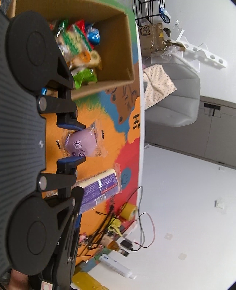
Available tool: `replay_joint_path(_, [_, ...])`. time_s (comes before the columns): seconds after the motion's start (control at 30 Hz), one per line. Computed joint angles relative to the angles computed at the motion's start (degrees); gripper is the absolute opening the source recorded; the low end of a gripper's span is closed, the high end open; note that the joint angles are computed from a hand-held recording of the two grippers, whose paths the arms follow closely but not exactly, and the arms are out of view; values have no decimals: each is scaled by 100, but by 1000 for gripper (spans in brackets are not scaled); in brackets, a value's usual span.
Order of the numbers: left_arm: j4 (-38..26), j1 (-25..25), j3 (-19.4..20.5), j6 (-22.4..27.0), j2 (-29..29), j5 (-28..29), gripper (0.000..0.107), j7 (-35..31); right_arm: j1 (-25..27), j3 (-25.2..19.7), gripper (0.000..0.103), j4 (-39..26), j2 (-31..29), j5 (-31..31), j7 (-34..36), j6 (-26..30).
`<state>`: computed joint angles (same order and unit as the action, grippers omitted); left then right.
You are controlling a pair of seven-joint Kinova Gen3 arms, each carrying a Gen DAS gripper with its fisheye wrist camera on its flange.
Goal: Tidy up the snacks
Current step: 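Carry both packets into the cardboard box and open both tools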
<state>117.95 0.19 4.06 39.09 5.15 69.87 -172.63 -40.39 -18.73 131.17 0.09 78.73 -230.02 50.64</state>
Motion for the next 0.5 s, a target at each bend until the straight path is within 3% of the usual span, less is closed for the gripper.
replay_joint_path(0.5, [-167,-680,-449,569,-88,77,29,-205,-172,101,27,-917,440,179,853,-35])
